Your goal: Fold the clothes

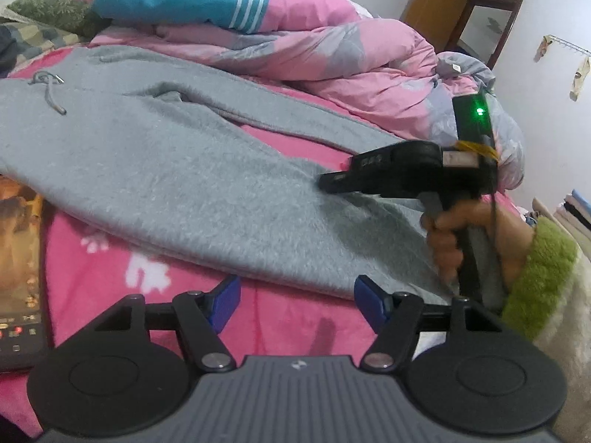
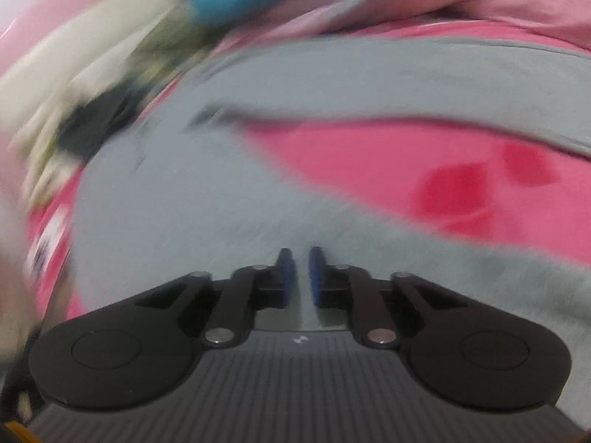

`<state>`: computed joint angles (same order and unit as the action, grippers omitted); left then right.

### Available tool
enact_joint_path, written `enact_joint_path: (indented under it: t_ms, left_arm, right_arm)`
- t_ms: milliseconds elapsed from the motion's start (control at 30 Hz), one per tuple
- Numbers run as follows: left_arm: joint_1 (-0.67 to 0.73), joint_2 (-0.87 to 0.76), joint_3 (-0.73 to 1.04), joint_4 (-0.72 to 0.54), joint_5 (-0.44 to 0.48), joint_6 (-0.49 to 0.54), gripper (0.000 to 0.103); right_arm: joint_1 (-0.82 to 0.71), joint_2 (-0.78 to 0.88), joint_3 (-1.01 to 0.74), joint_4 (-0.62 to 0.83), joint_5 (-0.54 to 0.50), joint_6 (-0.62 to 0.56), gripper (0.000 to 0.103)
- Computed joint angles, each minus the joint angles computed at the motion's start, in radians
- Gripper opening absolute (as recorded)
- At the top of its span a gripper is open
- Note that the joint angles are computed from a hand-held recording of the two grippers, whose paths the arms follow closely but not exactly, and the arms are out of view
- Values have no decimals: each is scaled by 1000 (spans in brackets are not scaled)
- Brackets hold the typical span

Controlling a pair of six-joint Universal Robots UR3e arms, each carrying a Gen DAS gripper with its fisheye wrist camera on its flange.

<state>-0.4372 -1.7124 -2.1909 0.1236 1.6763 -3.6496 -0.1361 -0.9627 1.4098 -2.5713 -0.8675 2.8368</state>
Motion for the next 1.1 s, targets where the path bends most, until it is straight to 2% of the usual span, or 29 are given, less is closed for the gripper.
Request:
enact_joint_path:
  t_ms: [33,100,133,167,200,267,300,333,400,467,500,533,567,633,667,733,767,833,867,967,1100]
  left_arm:
    - [-2,8,-9,15,4,9,69]
    - [-5,12,-20,43,8,27,69]
    - [-4,10,-19,49,4,30,69]
    - [-1,6,-16,55,-3,34,69]
    - [5,-4,-13,66,-15,38,69]
    - [14,-22,0,71,-38,46,69]
    - [16,-34,10,73,-48,50,69]
    - [17,-46,21,74,-56,55,69]
    - [12,-72,52,63,-62,67,69]
    - [5,-94,79,57,-61,75,69]
    - [1,-101,89,54,-61,75,69]
    - [-3,-108,99,52,-62,75,70]
    - [-7,-115,109,47,-61,75,70]
    - [-20,-130,133,19,-51,76,71]
    - [-27,-136,145,5,-46,76,71]
    - [-38,-141,154,-19,-34,77,72]
    - [-43,-141,156,-28,-29,80,72]
    - [-46,-137,154,-35,-26,90,73]
    - [-42,-135,150,-32,-31,91,73]
    - [-38,-139,143,-17,-35,78,75]
    - [-57,-154,161,-24,-11,80,78]
  right_arm:
    - [-11,-4,-3,-39,-31,76,5]
    - [-39,-73,79,-126,-87,104,12]
    - [-82,-129,158,-145,-39,62,16]
    - [-142,-179,222,-99,56,-10,17]
    - [-202,-226,272,-1,146,-96,23]
    - [-299,-282,347,126,181,-196,29]
    - [-347,-305,372,203,193,-253,29]
    - [-395,-324,403,243,199,-277,24]
    - [-518,-338,476,133,222,-135,10]
    - [-622,-328,516,1,223,33,10]
    - [-639,-363,550,-67,197,51,15]
    - [-645,-408,582,-85,181,25,22]
    - [-653,-453,609,-79,177,-13,25]
    - [-689,-517,639,129,280,-209,30]
    - [-701,-536,670,165,296,-256,30]
    - [-715,-573,766,32,212,-223,29]
    - [-749,-585,818,-33,210,-219,29]
    - [-871,-649,902,4,285,-240,29]
    - [-920,-689,936,5,288,-232,29]
    - [-986,-804,1034,-144,201,-161,30]
    - [-992,-936,1105,-179,171,-200,34]
